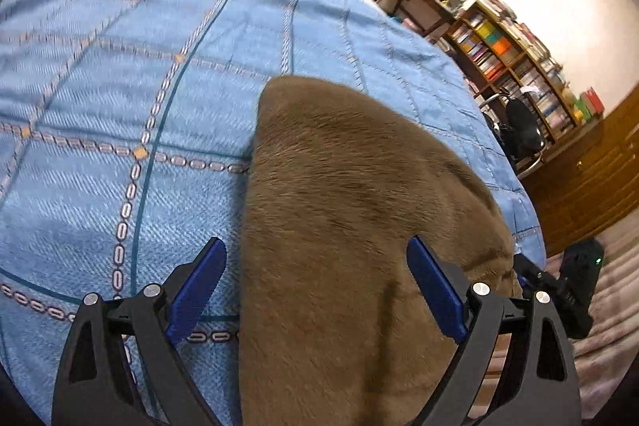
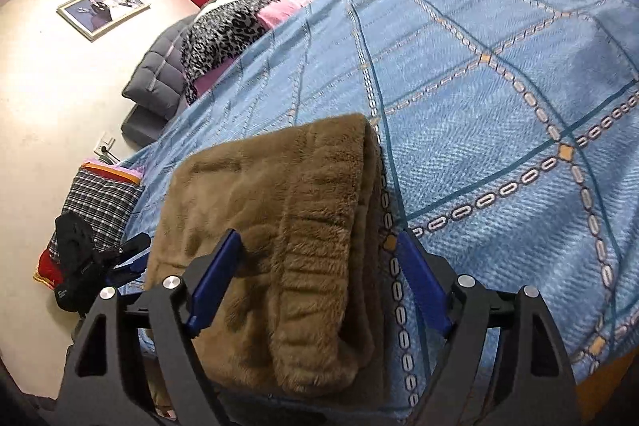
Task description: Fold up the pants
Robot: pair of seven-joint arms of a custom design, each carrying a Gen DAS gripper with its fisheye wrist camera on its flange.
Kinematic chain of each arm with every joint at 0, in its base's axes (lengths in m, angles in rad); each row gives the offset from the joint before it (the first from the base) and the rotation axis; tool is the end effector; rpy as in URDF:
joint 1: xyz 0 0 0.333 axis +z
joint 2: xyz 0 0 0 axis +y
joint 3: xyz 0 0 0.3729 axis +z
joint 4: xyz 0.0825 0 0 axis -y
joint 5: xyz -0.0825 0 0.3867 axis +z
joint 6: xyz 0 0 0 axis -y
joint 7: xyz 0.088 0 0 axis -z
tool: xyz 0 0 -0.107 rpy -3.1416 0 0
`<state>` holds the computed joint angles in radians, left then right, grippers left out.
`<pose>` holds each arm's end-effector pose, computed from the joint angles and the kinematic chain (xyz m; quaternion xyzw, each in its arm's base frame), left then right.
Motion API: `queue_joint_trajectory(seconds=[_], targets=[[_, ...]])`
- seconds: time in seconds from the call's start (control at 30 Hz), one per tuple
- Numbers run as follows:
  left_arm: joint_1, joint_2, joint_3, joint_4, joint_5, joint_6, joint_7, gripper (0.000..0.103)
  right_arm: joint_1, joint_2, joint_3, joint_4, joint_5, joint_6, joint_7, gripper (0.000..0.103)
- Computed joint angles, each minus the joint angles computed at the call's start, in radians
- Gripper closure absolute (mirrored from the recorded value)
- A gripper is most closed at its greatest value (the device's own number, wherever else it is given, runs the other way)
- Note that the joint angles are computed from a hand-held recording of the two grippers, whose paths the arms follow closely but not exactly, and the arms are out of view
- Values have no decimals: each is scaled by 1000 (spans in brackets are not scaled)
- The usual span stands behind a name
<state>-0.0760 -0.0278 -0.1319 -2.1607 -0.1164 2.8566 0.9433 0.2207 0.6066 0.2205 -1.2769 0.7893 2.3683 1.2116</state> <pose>0.5686 -0.1143 0.5494 -0.8082 0.4699 -0.3417 0.0959 0.7419 0.3010 0.5103 -0.7178 0.5406 0.1290 0.4193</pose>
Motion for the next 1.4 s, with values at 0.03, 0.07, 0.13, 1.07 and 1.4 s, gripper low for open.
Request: queue_joint_trajectory(seconds=[0.03,0.07,0.13,1.07,1.4], targets=[[-4,9,4,5,-65,-8,51,12,1,12,0,15,-3,-15,11,22],[-2,12,4,8,-74,-17,57,12,2,26,1,34,-5,-30,20,21],[0,20,3,13,-124,-30,99,12,3,49,2,62,-10,-50,32,19],[-2,26,-19,32,-359,1,275,52,-44,96,45,98,141,-167,-34,53],[3,48,-10,134,-46,-23,77,61,-22,93,38,177,109,-103,-70,56]])
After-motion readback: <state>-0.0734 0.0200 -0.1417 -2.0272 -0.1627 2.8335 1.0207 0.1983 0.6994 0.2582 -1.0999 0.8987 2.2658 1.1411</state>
